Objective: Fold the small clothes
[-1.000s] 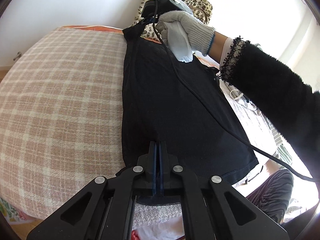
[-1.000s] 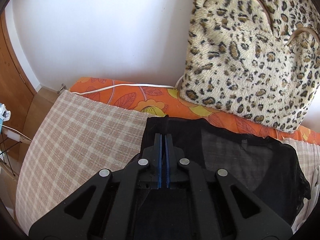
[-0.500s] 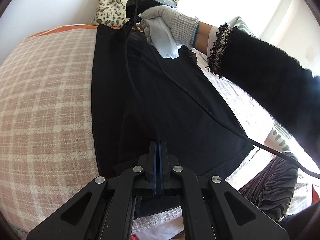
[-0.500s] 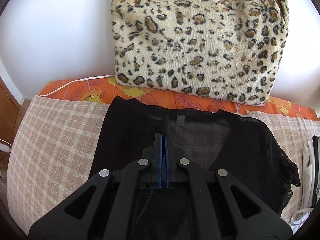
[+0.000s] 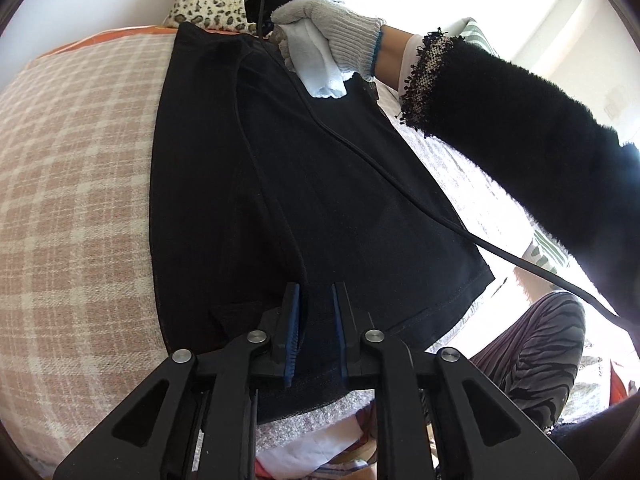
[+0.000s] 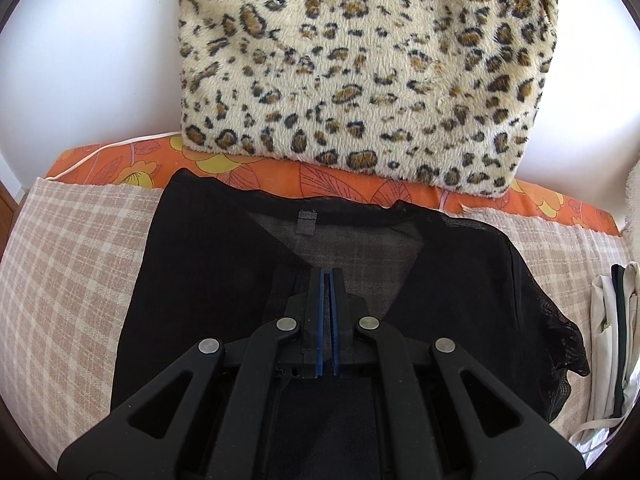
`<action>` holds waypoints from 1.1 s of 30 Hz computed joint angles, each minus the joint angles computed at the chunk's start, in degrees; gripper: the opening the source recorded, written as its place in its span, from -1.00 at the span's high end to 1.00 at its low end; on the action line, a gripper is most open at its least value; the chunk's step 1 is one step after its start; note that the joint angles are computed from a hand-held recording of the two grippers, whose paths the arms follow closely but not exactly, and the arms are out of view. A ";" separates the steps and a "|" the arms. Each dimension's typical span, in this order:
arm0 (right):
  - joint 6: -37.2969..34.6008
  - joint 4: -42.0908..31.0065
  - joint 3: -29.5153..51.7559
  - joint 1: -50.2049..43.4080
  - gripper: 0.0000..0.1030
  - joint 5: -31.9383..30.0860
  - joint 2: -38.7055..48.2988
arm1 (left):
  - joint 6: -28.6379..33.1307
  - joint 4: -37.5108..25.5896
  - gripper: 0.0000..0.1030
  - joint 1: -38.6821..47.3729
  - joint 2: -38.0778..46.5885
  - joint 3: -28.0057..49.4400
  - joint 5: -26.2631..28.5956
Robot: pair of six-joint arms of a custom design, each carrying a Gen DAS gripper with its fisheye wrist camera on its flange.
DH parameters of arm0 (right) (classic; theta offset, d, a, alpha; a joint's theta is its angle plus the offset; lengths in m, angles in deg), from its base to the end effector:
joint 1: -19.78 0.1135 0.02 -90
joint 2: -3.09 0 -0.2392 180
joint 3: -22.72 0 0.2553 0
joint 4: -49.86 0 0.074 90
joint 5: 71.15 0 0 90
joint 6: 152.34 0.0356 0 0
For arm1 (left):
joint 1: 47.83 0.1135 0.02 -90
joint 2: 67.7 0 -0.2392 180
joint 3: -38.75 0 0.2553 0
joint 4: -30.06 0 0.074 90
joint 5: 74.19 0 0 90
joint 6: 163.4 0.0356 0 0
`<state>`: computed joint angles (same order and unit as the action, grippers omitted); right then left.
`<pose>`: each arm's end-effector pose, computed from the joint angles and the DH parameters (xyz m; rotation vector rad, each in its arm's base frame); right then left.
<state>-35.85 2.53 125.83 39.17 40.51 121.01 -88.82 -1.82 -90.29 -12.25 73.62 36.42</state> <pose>0.4089 0.1300 0.1649 0.2781 2.5323 -0.2023 0.1308 -0.1367 0.1357 0.7672 2.5008 -0.8448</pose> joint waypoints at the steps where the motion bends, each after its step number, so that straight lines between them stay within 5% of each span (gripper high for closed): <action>1: 0.38 -0.61 0.21 -0.23 0.93 0.43 0.14 | 0.13 -0.47 0.43 0.21 -1.48 -0.62 1.87; 6: 0.82 0.43 -4.12 -1.43 0.86 -0.90 -4.28 | 2.42 -7.69 0.33 4.65 -13.20 -3.60 7.31; 10: 0.53 0.78 -8.21 -1.35 0.24 -0.60 -9.96 | 5.26 -13.73 0.33 11.04 -20.39 -4.92 6.41; 17: -0.69 1.18 -19.81 1.47 0.23 -4.55 -23.46 | 7.47 -14.00 0.33 13.93 -20.51 -6.47 3.58; 23: 0.55 1.52 -32.71 4.63 0.23 -4.36 -37.60 | 4.43 -10.90 0.33 1.11 -20.55 -6.22 -6.43; 33: 0.92 -8.61 -48.39 0.70 0.23 -5.55 -68.25 | 0.58 -6.11 0.33 -8.53 -12.37 -5.39 -9.27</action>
<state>-34.93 -6.08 77.44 39.86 34.96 52.76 -88.24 -7.93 -98.82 -24.63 68.23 27.15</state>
